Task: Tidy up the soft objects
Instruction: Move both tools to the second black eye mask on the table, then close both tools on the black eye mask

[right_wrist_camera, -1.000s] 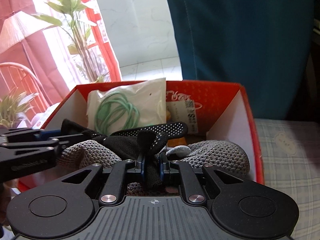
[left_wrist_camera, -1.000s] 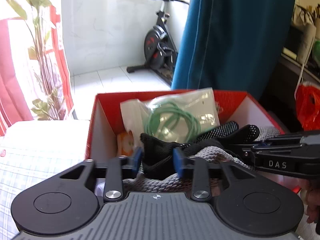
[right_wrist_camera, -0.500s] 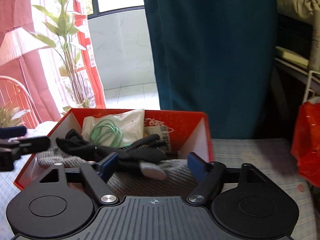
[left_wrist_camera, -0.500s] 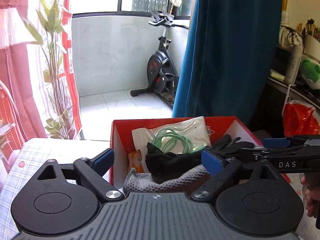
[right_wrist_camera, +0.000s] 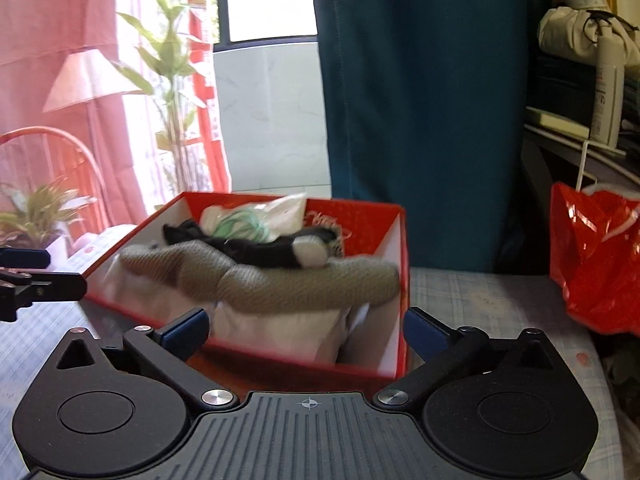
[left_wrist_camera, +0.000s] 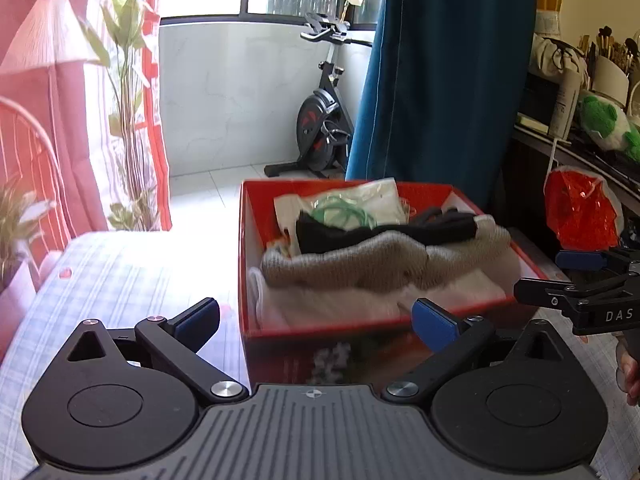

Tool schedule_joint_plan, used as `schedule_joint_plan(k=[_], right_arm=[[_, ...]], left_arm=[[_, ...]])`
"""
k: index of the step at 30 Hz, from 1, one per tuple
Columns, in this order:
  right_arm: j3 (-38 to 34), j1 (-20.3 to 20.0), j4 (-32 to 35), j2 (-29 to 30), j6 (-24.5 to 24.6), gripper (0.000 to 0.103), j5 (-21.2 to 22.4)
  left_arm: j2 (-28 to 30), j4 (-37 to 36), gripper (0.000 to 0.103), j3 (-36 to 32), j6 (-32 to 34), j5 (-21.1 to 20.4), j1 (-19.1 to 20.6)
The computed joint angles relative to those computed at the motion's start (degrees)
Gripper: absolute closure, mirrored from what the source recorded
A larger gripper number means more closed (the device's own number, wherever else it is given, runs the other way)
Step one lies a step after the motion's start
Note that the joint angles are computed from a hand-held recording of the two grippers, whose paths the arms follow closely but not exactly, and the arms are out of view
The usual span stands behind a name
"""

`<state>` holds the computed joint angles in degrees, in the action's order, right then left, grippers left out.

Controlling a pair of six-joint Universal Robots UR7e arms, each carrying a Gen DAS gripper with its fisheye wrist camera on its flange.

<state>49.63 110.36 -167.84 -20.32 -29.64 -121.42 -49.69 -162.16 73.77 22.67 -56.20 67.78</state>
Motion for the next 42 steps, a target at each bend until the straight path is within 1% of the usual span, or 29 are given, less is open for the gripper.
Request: schedule_joint_plan(k=[3, 6, 9, 11, 16, 18, 24, 28, 31, 37, 42], right_arm=[[5.7, -0.5, -1.9, -2.5, 1.8, 0.001, 0.5], [10.1, -1.0, -2.7, -4.0, 3.6, 0.001, 0.0], [13.6, -1.6, -3.9, -4.7, 4.1, 0.001, -0.7], [15.6, -1.9, -4.5, -5.0, 4.2, 0.001, -1.0], [18.9, -2.5, -4.7, -5.2, 4.9, 0.001, -2.6], [19.8, -2.7, -5.0, -5.1, 5.3, 0.001, -3.2], [21.3, -3.1, -6.9, -4.3, 3.7, 0.001, -4.7], [21.7, -3.4, -8.1, -4.1, 2.8, 0.000, -4.3], [21.4, -3.6, -9.1, -3.6, 2.5, 0.000, -4.1], [21.2, -3.6, -12.1, -2.7, -0.6, 0.000, -4.3], [21.5, -3.7, -12.8, -2.8, -0.8, 0.000, -3.7]], left_arm=[[-1.5, -0.4, 0.000, 3.5, -0.9, 0.2, 0.3], [-2.8, -0.7, 0.000, 6.9, -2.1, 0.5, 0.6], [-3.3, 1.1, 0.000, 8.7, -4.1, 0.6, 1.2], [-3.4, 1.0, 0.000, 10.1, -4.7, 1.3, 1.6], [-3.2, 2.0, 0.000, 12.1, -6.5, 2.9, 2.3], [-3.1, 2.4, 0.000, 12.6, -6.9, 3.2, 2.5], [-2.4, 3.2, 0.000, 13.9, -7.0, 5.0, 2.8], [-2.2, 4.6, 0.000, 13.7, -8.7, 5.3, 3.1], [-1.9, 3.5, 0.000, 13.8, -7.6, 5.7, 3.1], [-1.1, 1.3, 0.000, 14.1, -5.5, 6.9, 2.8], [-0.9, -0.2, 0.000, 14.5, -4.9, 7.1, 2.8]])
